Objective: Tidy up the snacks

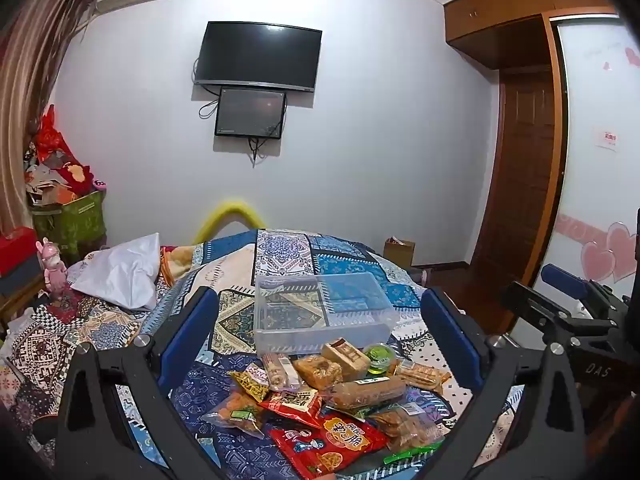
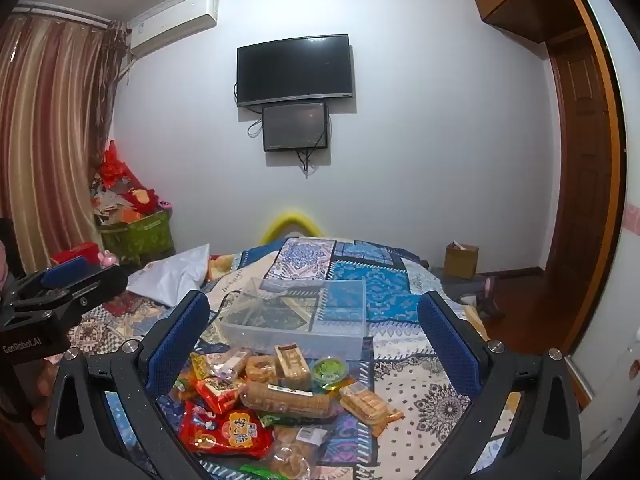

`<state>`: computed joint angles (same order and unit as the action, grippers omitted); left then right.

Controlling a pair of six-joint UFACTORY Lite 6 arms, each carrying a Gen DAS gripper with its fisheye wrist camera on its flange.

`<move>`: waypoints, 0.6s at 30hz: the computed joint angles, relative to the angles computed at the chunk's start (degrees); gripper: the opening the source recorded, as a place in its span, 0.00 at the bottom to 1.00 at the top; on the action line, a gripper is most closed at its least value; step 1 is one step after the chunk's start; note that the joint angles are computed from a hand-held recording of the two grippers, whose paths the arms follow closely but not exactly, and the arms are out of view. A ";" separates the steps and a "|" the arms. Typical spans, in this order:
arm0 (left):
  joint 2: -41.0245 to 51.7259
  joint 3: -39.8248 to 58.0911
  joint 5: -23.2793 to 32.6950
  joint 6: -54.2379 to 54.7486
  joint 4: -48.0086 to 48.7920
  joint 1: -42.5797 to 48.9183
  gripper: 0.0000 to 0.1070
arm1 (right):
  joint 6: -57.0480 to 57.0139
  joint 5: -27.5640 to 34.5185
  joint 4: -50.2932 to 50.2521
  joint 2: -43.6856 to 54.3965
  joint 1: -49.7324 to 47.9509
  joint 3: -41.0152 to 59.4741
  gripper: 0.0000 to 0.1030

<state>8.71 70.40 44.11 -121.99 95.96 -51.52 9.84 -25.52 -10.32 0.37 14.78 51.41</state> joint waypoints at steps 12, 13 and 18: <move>-0.69 0.63 1.45 2.96 -1.17 -0.46 0.96 | -2.00 0.17 2.87 -1.24 1.57 -0.68 1.00; -0.76 0.61 1.67 3.12 -1.30 -0.55 0.96 | -1.36 0.20 2.25 -1.63 1.45 -0.99 1.00; -0.47 0.93 1.87 3.54 -1.39 -0.73 0.96 | 3.26 0.35 -2.51 -0.23 -0.18 0.52 1.00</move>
<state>8.24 71.33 45.98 -118.44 94.57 -52.25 13.09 -25.17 -12.83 0.15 14.60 51.93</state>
